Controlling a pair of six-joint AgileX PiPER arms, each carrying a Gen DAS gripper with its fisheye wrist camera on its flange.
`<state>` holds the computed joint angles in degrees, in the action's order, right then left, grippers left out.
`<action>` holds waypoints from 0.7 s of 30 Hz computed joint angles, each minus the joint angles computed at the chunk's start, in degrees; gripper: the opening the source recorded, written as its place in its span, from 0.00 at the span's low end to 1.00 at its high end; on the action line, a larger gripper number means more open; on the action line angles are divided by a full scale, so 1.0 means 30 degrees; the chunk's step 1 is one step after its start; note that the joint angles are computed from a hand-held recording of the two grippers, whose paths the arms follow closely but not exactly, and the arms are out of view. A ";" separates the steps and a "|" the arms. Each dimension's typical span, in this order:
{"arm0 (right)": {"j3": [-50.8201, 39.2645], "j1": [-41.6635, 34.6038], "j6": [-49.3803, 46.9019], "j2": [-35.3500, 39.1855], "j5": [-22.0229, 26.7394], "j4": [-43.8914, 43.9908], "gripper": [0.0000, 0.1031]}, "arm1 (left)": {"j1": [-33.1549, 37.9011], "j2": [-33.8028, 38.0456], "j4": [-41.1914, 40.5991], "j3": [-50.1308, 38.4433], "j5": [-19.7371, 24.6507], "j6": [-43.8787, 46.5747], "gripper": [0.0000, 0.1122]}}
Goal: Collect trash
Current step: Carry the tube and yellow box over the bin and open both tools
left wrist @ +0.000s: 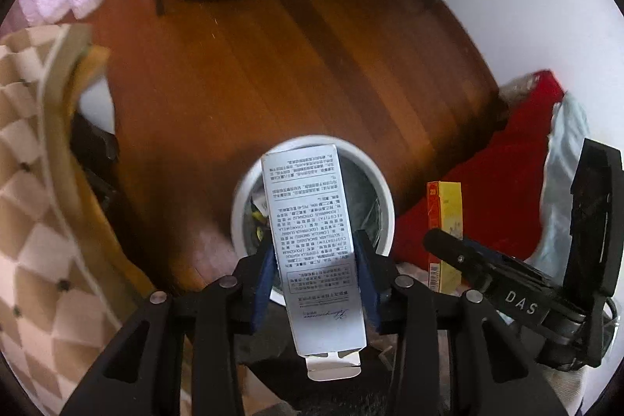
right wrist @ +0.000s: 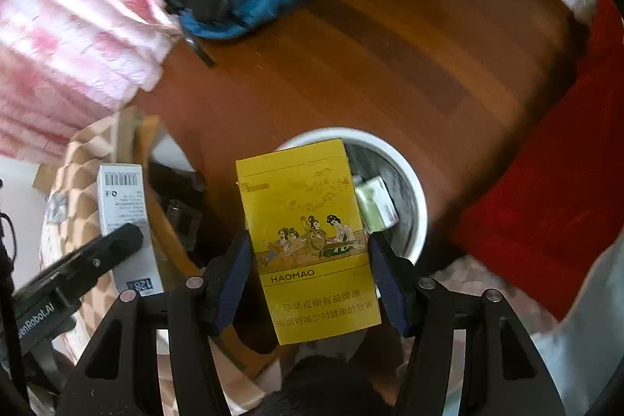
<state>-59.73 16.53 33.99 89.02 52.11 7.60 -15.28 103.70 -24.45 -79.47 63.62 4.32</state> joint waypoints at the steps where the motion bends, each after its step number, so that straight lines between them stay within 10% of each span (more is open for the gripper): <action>1: 0.0311 -0.0489 -0.0519 0.0227 -0.0276 0.0386 0.60 | -0.0287 0.0215 0.0253 -0.0161 0.0016 -0.0382 0.37; 5: 0.1409 -0.1836 -0.1895 0.1147 -0.1218 0.1385 0.61 | -0.0762 0.0994 0.0545 -0.0519 -0.0232 -0.1036 0.81; 9: 0.1852 -0.2346 -0.2789 0.1950 -0.1878 0.1920 0.64 | -0.0825 0.0606 0.1344 -0.0108 -0.0405 -0.1581 0.82; 12: 0.2023 -0.2344 -0.3228 0.2202 -0.2248 0.2414 0.94 | -0.0772 -0.0078 0.2290 0.0517 -0.0683 -0.1866 0.83; 21: 0.0989 0.0258 -0.0216 0.1914 0.0370 -0.0539 1.00 | -0.1583 -0.2722 0.6300 0.2680 -0.1683 -0.4220 0.83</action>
